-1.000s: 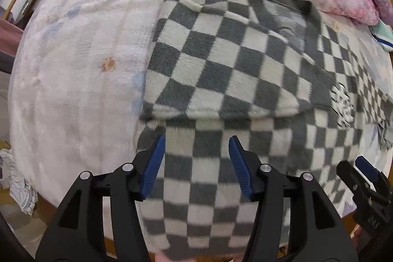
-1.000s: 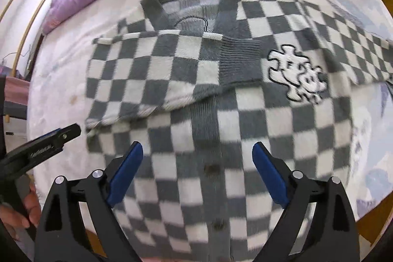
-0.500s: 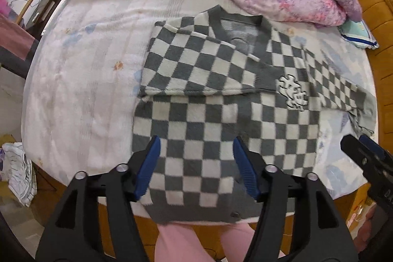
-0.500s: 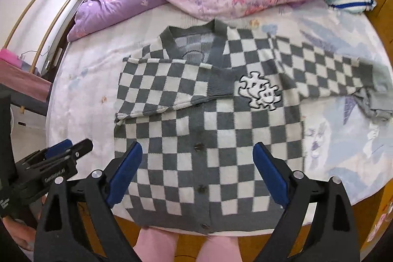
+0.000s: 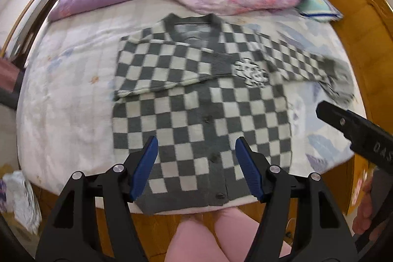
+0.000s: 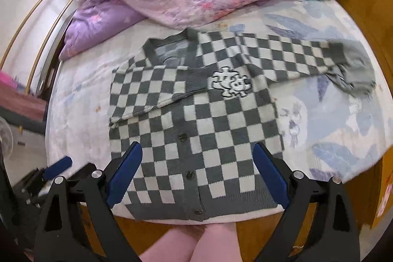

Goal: Fold large clothes
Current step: 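Move both tools over to the cardigan's other sleeve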

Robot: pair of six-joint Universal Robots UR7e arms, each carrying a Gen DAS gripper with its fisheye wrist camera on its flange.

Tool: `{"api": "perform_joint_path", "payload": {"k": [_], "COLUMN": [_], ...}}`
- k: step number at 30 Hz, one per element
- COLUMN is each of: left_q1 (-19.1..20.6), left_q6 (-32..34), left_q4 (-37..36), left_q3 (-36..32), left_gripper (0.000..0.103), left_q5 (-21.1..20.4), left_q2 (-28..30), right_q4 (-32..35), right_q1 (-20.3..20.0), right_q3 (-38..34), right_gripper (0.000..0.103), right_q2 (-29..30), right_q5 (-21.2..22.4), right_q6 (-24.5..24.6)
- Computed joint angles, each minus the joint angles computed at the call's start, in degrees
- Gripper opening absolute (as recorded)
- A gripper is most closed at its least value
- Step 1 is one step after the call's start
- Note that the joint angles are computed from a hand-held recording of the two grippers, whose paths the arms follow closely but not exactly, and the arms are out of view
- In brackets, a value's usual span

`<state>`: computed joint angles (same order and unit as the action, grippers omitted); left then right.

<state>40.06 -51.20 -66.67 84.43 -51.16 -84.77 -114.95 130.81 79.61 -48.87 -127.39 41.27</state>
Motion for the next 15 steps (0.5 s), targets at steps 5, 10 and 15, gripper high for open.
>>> {"api": "perform_joint_path", "payload": {"k": [5, 10, 15], "left_q1": [-2.40, -3.98, -4.79], "left_q6": [5.42, 11.16, 15.13], "left_q4": [-2.97, -6.49, -10.34], "left_q3": [2.06, 3.78, 4.17], "left_gripper": [0.067, 0.067, 0.067], "left_q5": [-2.30, -4.39, -6.75], "left_q2": [-0.75, -0.02, 2.49], "right_q4": [2.90, 5.06, 5.35], "right_q1": [2.25, 4.05, 4.21], "right_q3": [4.41, 9.15, 12.97], "right_gripper": [0.088, 0.088, 0.088], "right_q2": [-3.99, -8.53, -13.16], "right_q5": [-1.95, -3.25, -6.01], "right_q6": [12.17, 20.13, 25.94]}}
